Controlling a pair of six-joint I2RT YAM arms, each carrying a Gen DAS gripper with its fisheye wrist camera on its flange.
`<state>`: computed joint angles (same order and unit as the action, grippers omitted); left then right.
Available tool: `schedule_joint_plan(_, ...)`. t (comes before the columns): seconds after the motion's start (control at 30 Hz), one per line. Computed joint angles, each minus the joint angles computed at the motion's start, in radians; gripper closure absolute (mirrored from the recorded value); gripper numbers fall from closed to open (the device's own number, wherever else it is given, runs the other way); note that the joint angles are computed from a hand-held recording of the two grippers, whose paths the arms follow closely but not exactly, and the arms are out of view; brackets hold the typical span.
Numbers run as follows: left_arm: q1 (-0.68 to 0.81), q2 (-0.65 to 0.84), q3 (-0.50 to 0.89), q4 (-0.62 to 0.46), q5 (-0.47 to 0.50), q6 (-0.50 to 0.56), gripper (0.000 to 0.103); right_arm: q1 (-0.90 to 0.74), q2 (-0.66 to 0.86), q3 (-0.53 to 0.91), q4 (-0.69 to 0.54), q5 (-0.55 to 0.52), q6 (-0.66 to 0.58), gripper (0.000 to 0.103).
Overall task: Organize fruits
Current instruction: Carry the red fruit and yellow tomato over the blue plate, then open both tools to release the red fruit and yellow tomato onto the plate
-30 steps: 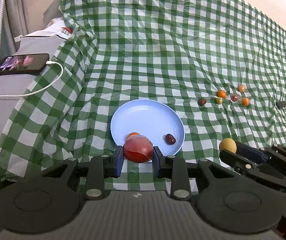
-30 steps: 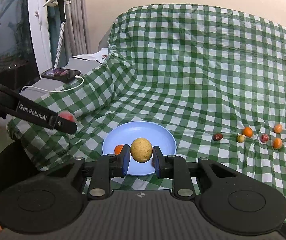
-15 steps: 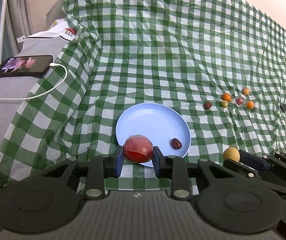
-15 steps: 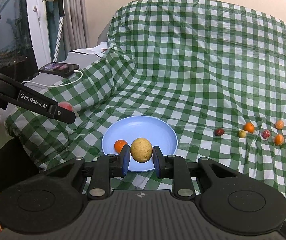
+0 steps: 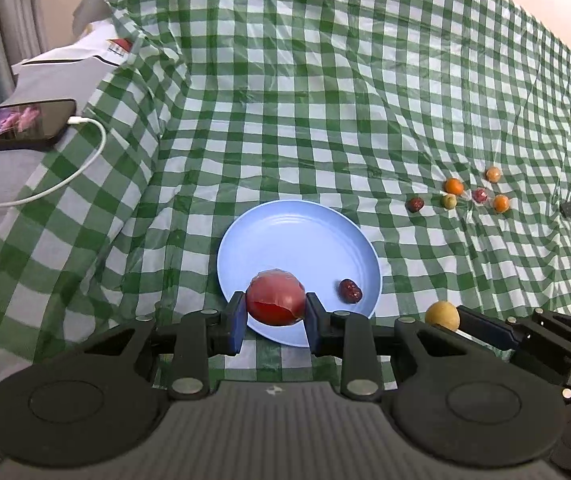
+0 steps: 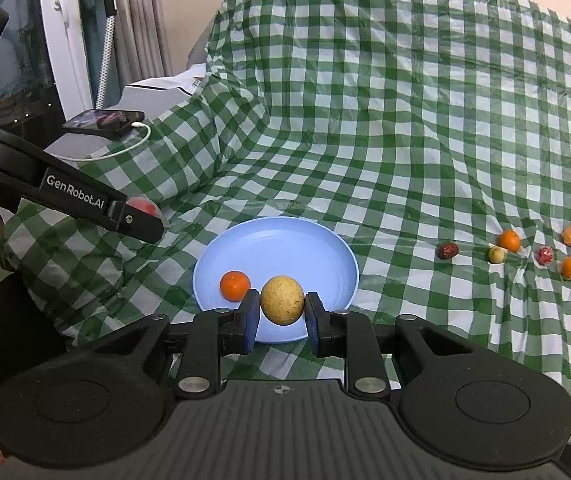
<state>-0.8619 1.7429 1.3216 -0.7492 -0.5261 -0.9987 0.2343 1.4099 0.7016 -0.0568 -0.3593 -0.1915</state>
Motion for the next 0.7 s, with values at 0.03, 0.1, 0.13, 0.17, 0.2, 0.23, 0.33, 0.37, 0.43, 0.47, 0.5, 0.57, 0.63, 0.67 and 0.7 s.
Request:
schedule_joint_plan(0.03, 0.013, 0.013, 0.006, 0.006, 0.01, 0.017, 0.07, 0.004, 0.02, 0.009, 0.008, 0.002, 0.006, 0.077)
schedule_joint_plan(0.1, 0.036, 0.036, 0.014, 0.019, 0.031, 0.047, 0.07, 0.015, 0.063, 0.03, 0.021, 0.011, 0.018, 0.077)
schedule_joint_plan(0.13, 0.049, 0.047, 0.017, 0.028, 0.045, 0.065, 0.07, 0.021, 0.086, 0.041, 0.025, 0.016, 0.024, 0.077)
schedule_joint_plan(0.17, 0.065, 0.056, 0.017, 0.043, 0.065, 0.085, 0.07, 0.025, 0.111, 0.055, 0.027, 0.017, 0.028, 0.077)
schedule_joint_plan(0.2, 0.081, 0.062, 0.013, 0.063, 0.086, 0.102, 0.07, 0.028, 0.131, 0.065, 0.027, 0.016, 0.032, 0.077)
schedule_joint_plan(0.23, 0.096, 0.071, 0.011, 0.081, 0.103, 0.116, 0.07, 0.031, 0.153, 0.077, 0.027, 0.016, 0.036, 0.077)
schedule_joint_plan(0.33, 0.132, 0.115, 0.029, 0.104, 0.13, 0.155, 0.07, 0.039, 0.221, 0.113, 0.029, 0.019, 0.042, 0.077)
schedule_joint_plan(0.37, 0.142, 0.132, 0.038, 0.109, 0.136, 0.162, 0.07, 0.042, 0.245, 0.126, 0.033, 0.022, 0.045, 0.077)
schedule_joint_plan(0.43, 0.163, 0.168, 0.057, 0.116, 0.151, 0.179, 0.07, 0.046, 0.294, 0.155, 0.037, 0.027, 0.052, 0.077)
schedule_joint_plan(0.47, 0.174, 0.188, 0.069, 0.119, 0.161, 0.19, 0.07, 0.049, 0.321, 0.171, 0.04, 0.03, 0.055, 0.077)
schedule_joint_plan(0.5, 0.185, 0.206, 0.081, 0.123, 0.171, 0.202, 0.07, 0.053, 0.344, 0.184, 0.046, 0.035, 0.059, 0.077)
schedule_joint_plan(0.57, 0.205, 0.246, 0.109, 0.126, 0.188, 0.229, 0.07, 0.058, 0.387, 0.211, 0.055, 0.039, 0.064, 0.077)
schedule_joint_plan(0.63, 0.221, 0.281, 0.135, 0.133, 0.202, 0.254, 0.07, 0.063, 0.43, 0.239, 0.061, 0.043, 0.068, 0.077)
schedule_joint_plan(0.67, 0.228, 0.302, 0.153, 0.134, 0.209, 0.266, 0.07, 0.065, 0.452, 0.255, 0.062, 0.041, 0.069, 0.077)
schedule_joint_plan(0.7, 0.236, 0.321, 0.169, 0.135, 0.215, 0.278, 0.07, 0.065, 0.47, 0.27, 0.06, 0.04, 0.067, 0.077)
